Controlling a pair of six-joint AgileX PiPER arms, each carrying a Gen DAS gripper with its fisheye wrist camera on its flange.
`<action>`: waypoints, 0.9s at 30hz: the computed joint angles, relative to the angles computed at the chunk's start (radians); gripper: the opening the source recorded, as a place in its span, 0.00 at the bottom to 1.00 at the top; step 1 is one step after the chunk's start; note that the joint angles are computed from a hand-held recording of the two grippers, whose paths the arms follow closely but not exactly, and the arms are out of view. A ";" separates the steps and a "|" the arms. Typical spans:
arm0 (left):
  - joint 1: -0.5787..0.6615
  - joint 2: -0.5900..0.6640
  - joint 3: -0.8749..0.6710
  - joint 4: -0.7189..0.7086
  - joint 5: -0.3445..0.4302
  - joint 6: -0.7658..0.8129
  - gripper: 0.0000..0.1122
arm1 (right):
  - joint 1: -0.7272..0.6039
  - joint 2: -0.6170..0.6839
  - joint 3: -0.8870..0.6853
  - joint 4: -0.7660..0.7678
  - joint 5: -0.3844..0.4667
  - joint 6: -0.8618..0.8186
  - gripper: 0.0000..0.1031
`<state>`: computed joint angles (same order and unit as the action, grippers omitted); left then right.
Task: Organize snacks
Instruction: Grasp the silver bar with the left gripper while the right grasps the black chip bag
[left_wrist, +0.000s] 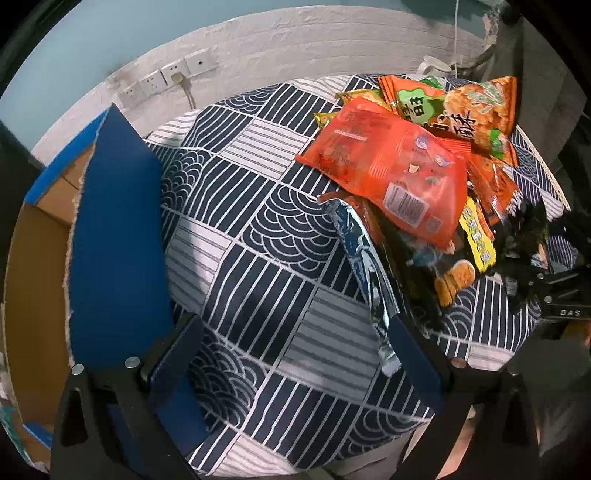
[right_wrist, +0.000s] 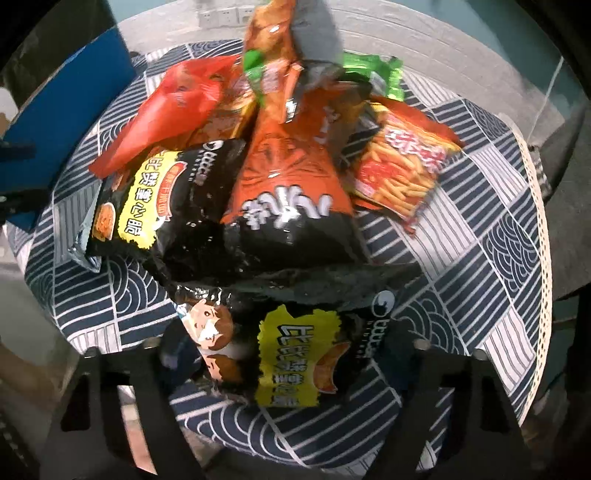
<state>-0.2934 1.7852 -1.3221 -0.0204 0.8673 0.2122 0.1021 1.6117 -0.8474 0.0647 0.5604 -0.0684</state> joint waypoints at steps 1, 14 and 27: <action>-0.003 0.010 -0.009 -0.004 0.006 -0.010 0.91 | -0.023 -0.013 0.006 0.040 -0.002 -0.042 0.74; -0.063 0.156 -0.142 0.017 0.038 -0.072 0.91 | -0.174 -0.121 0.001 0.095 0.017 -0.125 0.73; -0.136 0.240 -0.166 0.149 -0.008 -0.117 0.44 | -0.195 -0.116 -0.016 0.163 0.027 -0.189 0.73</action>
